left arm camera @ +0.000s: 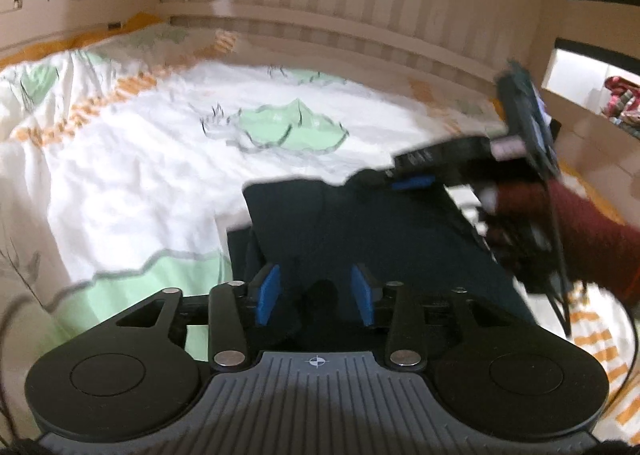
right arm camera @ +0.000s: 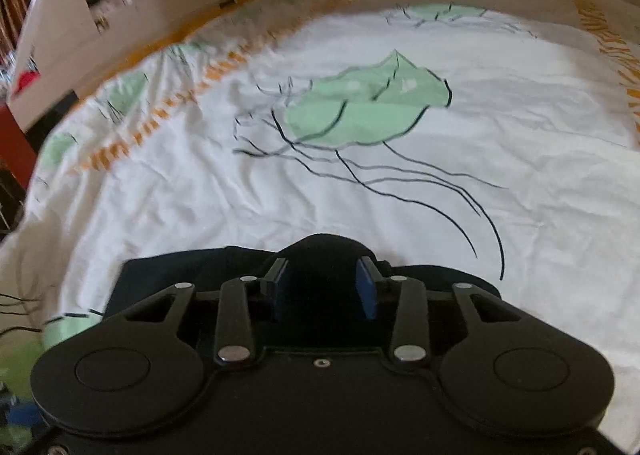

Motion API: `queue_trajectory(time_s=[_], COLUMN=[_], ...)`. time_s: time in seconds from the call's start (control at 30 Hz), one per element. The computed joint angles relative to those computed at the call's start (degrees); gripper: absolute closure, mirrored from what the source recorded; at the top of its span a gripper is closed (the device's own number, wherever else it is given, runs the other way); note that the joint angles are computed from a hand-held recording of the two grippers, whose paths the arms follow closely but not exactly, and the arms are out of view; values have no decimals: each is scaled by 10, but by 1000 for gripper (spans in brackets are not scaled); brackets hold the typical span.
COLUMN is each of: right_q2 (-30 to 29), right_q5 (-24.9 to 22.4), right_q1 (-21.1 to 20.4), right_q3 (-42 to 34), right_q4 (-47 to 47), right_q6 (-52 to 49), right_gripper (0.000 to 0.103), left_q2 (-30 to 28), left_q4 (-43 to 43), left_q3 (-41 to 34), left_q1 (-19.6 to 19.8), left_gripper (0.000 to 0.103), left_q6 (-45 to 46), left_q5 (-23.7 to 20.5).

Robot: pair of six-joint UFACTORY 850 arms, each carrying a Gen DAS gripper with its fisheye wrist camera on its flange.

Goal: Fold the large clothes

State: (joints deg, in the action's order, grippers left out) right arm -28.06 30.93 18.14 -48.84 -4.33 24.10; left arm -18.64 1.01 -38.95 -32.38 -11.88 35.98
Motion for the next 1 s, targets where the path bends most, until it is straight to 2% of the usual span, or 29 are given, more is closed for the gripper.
queue_trajectory(time_s=[0.13, 0.3, 0.43, 0.53, 0.57, 0.63, 0.67, 0.73, 0.83, 0.87, 0.97, 1.0], right_q2=[41, 92, 117, 114, 105, 93, 89, 89, 97, 102, 110, 111], right_q5=[49, 102, 133, 123, 137, 168, 177, 173, 167, 164, 170, 171], right_q1=[10, 42, 84, 127, 152, 194, 205, 208, 193, 189, 199, 203], right_q3=[48, 113, 160, 178, 182, 184, 182, 175, 178, 181, 196, 199], right_q4=[40, 135, 217, 257, 300, 380, 400, 418, 389, 378, 382, 386], right_q6=[-34, -125, -195, -251, -298, -363, -375, -378, -324, -308, -292, -286], right_gripper=[48, 48, 48, 46, 46, 46, 46, 46, 46, 45, 41, 41], left_q2=[0, -40, -85, -108, -111, -111, -108, -100, -83, -77, -56, -49], left_q4=[-32, -29, -122, -152, -143, -98, -103, -147, -141, -143, -170, -170], left_q3=[-19, -74, -118, -134, -134, -129, -126, -123, -108, -104, -84, -77], left_q1=[-2, 0, 5, 21, 27, 38, 38, 31, 29, 29, 22, 21], left_gripper=[61, 59, 59, 58, 56, 55, 56, 56, 56, 53, 33, 30], left_q6=[44, 64, 125, 133, 118, 58, 61, 110, 105, 108, 124, 120], left_q5=[-1, -39, -92, -125, -134, -137, -135, -130, -114, -109, -94, -91])
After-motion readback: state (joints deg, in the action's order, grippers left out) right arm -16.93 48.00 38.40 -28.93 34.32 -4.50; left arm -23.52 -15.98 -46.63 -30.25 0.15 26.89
